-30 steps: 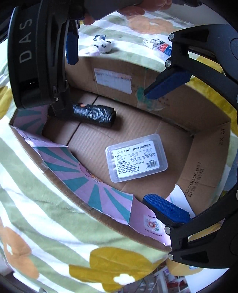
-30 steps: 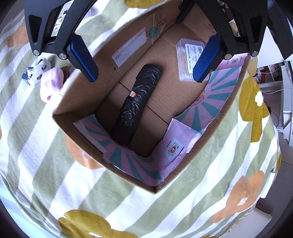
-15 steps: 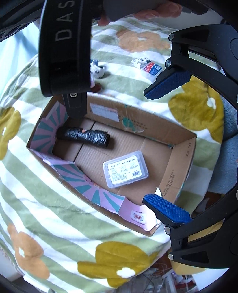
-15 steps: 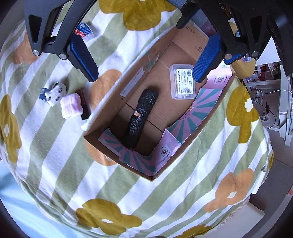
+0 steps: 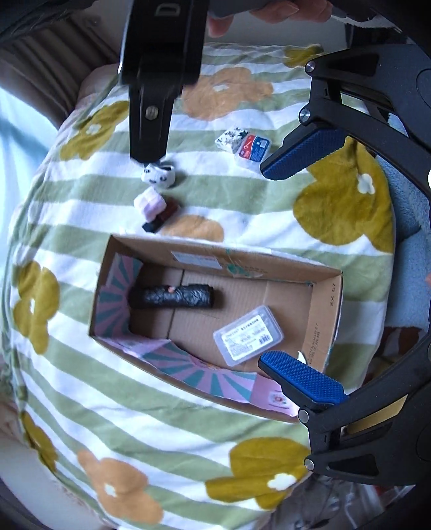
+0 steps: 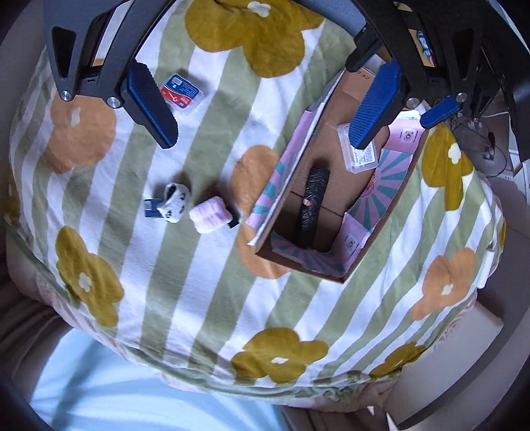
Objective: Organize objects
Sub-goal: 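Lift both tools out of the box and move back over the items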
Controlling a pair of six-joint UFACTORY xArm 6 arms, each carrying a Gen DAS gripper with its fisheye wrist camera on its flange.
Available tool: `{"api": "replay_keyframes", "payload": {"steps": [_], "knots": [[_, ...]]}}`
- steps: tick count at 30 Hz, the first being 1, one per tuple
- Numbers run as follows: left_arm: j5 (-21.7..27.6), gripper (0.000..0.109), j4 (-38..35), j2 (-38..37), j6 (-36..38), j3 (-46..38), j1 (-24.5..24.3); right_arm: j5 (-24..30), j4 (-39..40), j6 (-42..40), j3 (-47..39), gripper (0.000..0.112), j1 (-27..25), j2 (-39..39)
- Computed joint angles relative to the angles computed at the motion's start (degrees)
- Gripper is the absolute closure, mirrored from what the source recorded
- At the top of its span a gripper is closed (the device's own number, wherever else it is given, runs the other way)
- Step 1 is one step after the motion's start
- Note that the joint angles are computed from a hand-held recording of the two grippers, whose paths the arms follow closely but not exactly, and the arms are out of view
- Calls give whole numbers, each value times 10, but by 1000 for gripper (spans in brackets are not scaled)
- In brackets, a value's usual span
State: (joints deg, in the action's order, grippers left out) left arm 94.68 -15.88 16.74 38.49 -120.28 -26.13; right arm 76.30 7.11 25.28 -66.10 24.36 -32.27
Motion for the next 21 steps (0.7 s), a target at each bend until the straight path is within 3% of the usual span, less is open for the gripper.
{"api": "replay_keyframes", "payload": {"steps": [7, 12, 21], "knots": [[-28, 6, -8, -33, 34, 33, -30, 11, -20, 63, 74, 10, -76, -134], [-84, 6, -23, -96, 67, 124, -50, 23, -35, 94, 139, 10, -102, -234], [-100, 6, -26, -124, 86, 168, -83, 46, -14, 112, 213, 10, -153, -325]]}}
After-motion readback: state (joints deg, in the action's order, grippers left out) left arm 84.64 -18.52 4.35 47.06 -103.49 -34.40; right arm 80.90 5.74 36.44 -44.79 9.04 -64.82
